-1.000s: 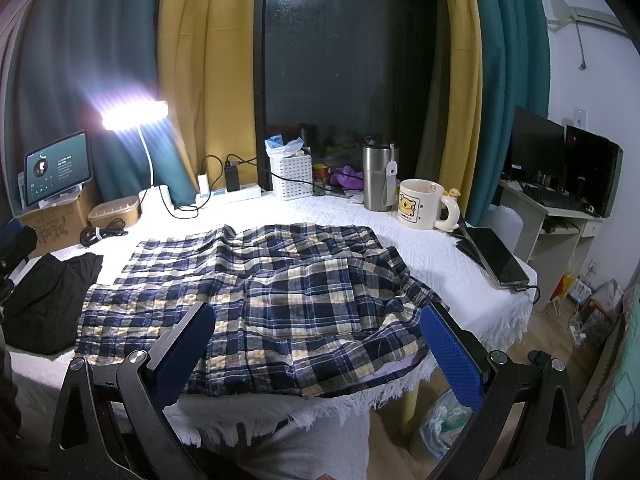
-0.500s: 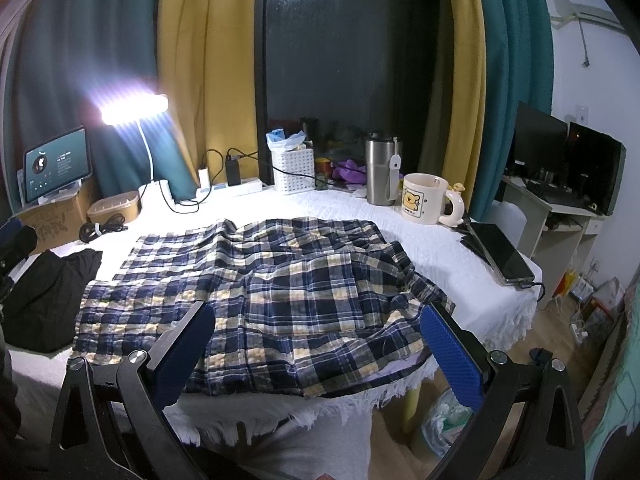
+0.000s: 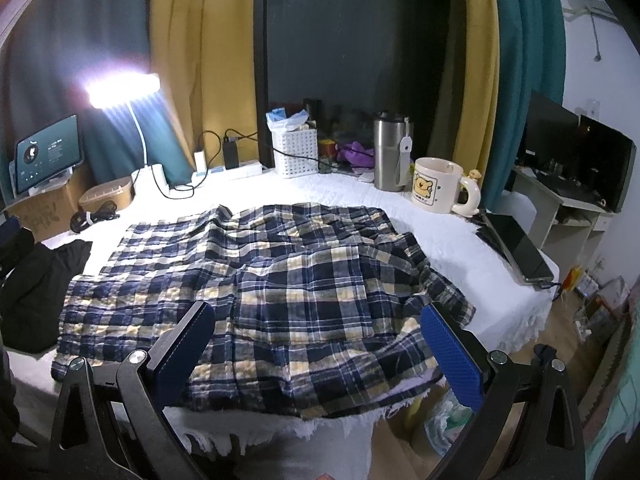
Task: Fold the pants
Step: 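Close the right gripper on the plaid waistband edge while the left gripper grasps it too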
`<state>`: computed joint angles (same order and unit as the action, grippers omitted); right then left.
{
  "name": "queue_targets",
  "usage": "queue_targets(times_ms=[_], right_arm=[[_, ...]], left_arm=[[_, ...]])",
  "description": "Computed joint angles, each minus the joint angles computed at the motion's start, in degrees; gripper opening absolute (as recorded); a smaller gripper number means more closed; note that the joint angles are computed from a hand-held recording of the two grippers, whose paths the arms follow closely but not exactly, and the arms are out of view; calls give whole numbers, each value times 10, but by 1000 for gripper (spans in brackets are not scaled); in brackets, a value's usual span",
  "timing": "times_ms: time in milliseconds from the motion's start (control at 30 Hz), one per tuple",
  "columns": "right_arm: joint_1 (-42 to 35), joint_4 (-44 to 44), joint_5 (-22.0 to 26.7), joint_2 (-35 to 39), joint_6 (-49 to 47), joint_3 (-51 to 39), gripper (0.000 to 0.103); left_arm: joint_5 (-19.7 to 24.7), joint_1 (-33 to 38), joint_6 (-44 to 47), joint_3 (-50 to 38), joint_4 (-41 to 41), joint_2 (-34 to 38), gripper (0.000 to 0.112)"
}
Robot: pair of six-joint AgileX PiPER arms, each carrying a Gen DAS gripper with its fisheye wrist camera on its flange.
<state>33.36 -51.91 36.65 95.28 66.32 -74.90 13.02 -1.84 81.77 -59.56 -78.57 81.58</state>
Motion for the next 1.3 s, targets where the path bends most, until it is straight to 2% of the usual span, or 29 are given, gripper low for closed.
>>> queue_targets(times_ms=[200, 600, 867, 1167, 1300], right_arm=[[-28, 55, -8, 50, -64, -53, 103], [-76, 163, 12, 140, -192, -182, 103], [-104, 236, 48, 204, -284, -288, 103], [-135, 303, 101, 272, -388, -425, 103], [-160, 343, 150, 332, -452, -548, 103]], left_arm=[[-4, -1, -46, -35, 46, 43, 102], [13, -8, -279, -159, 276, 146, 102], [38, -12, -425, -245, 416, 205, 101], [89, -10, -571, -355, 570, 275, 101], [144, 3, -622, -434, 622, 325, 102]])
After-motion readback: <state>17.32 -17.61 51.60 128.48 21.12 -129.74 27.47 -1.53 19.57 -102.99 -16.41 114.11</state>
